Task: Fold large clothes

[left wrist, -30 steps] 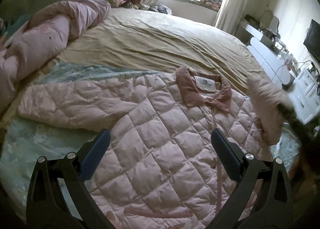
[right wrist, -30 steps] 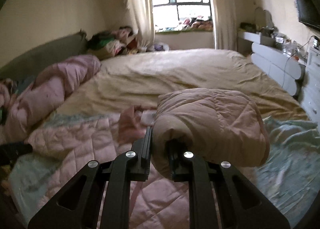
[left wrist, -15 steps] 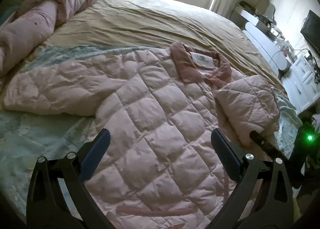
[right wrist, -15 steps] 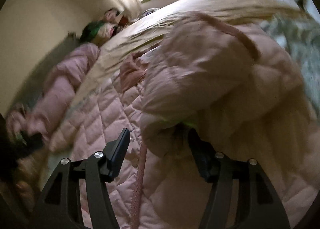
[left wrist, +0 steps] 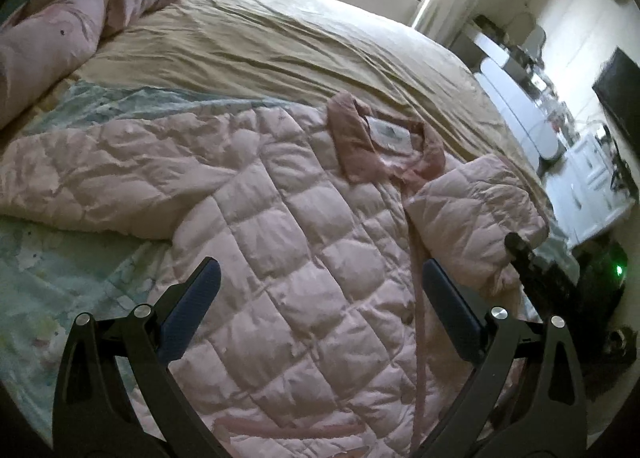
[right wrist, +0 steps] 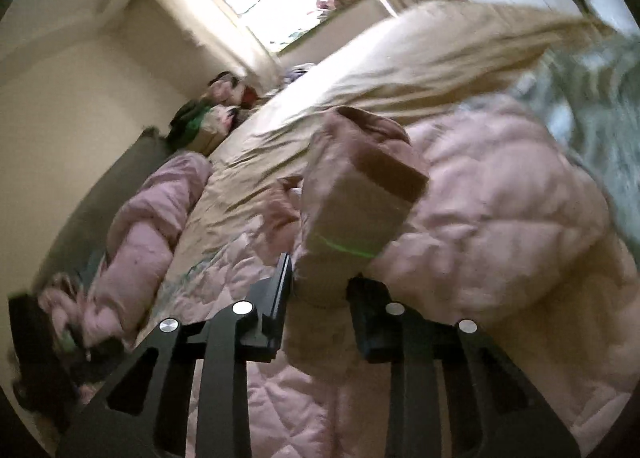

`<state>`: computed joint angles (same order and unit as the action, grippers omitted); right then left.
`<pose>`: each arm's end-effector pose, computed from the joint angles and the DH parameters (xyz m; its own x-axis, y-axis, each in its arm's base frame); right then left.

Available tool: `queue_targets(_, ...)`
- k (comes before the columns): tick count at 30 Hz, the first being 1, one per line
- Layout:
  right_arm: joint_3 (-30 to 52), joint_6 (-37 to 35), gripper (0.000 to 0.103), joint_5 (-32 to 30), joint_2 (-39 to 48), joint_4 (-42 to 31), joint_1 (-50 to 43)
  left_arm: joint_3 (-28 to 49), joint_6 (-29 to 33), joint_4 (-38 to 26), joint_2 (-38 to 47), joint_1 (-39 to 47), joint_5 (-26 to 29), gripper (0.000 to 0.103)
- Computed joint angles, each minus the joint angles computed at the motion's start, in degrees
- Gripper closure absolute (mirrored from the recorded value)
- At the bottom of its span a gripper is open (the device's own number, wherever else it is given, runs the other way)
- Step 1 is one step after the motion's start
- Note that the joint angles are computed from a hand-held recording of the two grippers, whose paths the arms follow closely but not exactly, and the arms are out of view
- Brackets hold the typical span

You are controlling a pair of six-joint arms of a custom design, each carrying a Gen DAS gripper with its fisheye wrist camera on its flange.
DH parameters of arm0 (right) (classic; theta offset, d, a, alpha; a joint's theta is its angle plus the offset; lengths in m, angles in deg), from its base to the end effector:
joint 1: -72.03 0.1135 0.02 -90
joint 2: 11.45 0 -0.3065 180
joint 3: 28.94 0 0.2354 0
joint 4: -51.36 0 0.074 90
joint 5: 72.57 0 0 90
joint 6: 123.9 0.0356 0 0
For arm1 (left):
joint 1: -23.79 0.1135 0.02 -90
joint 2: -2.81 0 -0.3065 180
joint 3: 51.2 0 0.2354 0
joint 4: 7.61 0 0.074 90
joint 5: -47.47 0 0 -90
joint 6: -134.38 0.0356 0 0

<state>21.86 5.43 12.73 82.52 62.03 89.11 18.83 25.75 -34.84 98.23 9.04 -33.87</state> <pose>0.2909 0.0924 0.1994 -0.6247 0.4689 -0.6245 0.0480 0.8212 0.5686 0.3157 -0.0887 0.2309 -0.8368 -0.1063 -0.5371 0.0768 0.9485 -0.3073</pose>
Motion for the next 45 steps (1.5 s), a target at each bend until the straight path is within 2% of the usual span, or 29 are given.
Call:
queue_targets(6, 9.93, -6.41, 0.079, 7.32, 4.22, -8.51, 10.7, 3.19, 0.87, -2.02, -0.01, 4.12, 2.0, 0.009)
queue_targets(12, 16.82, -8.47, 0.076, 10.2, 12.69, -12.29, 18.39, 5.18, 0.07, -2.66, 2.67, 8.18, 7.58, 0.009)
queue_targets(16, 17.27, -9.33, 0.067, 9.43, 15.79, -12.57, 20.86, 4.6, -0.51, -1.57, 4.88, 9.42, 9.44, 0.009)
queue_targets(18, 17.86, -9.68, 0.057, 9.32, 16.47, -13.18, 22.01, 4.26, -1.11, -1.19, 5.96, 9.58, 10.62, 0.009)
queue_targets(20, 16.33, -9.8, 0.037, 7.22, 15.54, -11.45, 22.35, 3.96, -1.39, -0.74, 7.04, 9.59, 11.19, 0.009)
queue_targets(22, 15.02, -10.51, 0.033, 7.42, 13.77, -11.25, 22.79, 3.69, -1.41, -0.25, 7.88, 9.24, 10.89, 0.009)
queue_targets(32, 6.5, -14.47, 0.031, 11.09, 3.6, -15.53, 15.85, 3.33, -2.12, 4.04, 15.37, 5.16, 13.01, 0.009)
queue_targets(37, 2.76, -15.8, 0.031, 10.21, 0.72, -15.47, 10.82, 2.77, -5.3, 9.54, 19.29, 2.88, 16.71, 0.01)
queue_targets(38, 2.17, -16.14, 0.031, 10.23, 0.29, -15.37, 10.01, 2.65, -5.72, 10.4, 19.69, 2.39, 16.67, 0.012)
queue_targets(39, 1.72, -16.44, 0.031, 10.61, -0.19, -15.56, 9.43, 2.69, -5.92, 10.92, 20.09, 1.81, 16.51, 0.02)
queue_targets(41, 0.87, -17.62, 0.032, 10.7, -1.18, -15.79, 8.05, 3.36, -5.58, 10.32, 20.64, 0.15, 12.9, 0.029)
queue_targets(42, 0.75, -17.82, 0.032, 11.1, -1.39, -15.95, 7.84, 3.42, -4.94, 10.28, 20.68, -0.78, 10.18, 0.042)
queue_targets(43, 0.5, -18.13, 0.032, 11.57, -1.67, -16.22, 7.31, 3.45, -4.5, 10.16, 20.7, -1.14, 8.54, 0.068)
queue_targets(44, 0.32, -18.35, 0.032, 11.62, -1.89, -16.45, 6.69, 3.44, -4.0, 10.15, 20.72, -1.35, 7.23, 0.083)
queue_targets(45, 0.26, -18.29, 0.032, 11.79, -1.78, -16.41, 6.35, 2.99, -3.69, 11.21, 20.67, -0.91, 8.62, 0.101)
